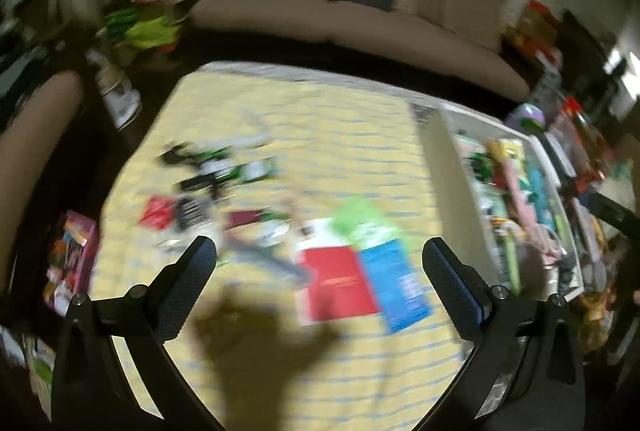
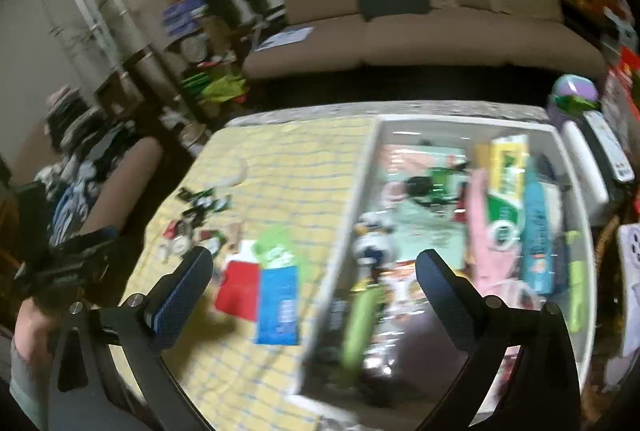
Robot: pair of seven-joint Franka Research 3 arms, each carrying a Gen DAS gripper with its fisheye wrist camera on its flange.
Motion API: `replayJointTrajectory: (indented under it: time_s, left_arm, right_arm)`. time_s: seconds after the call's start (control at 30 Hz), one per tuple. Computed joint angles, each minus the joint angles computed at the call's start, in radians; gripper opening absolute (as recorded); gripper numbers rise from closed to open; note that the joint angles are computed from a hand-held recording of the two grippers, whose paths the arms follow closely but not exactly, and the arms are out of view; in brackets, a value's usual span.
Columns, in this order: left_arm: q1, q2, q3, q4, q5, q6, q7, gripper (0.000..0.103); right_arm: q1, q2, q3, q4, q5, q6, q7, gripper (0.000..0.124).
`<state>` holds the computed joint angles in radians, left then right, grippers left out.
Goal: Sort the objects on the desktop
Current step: 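Grasp the beige cosmetic tube with the right tool while the left grasps a green packet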
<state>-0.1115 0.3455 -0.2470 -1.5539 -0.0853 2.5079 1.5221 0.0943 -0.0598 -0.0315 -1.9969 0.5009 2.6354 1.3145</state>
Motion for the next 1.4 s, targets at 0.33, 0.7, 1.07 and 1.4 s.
replayJointTrajectory:
  time_s: [0.33,0.7,1.07,1.4]
  left_arm:
    - [0.158,-0.007,0.008,-0.1,-0.169,0.089,0.162,0.103]
    - [0.215,0.191,-0.043,-0.01,-0.206,0.098,0.289,0.103]
    - [0.207,0.324,-0.064,0.157,-0.202,0.048,0.271,0.103]
    - [0.174,0.407,-0.062,0.303,-0.152,-0.015,0.251,0.103]
  right_arm:
    - [0.087,0.189,0.069,0.154,-0.034,0.047,0.1,0.103]
    - [0.122,0.489,0.107,0.394,-0.059,0.007,0.18,0.098]
    - [0.127,0.691,0.11,0.608,-0.094,-0.045,0.265,0.07]
    - [0.163,0.839,0.072,0.808,-0.211,-0.164,0.326,0.048]
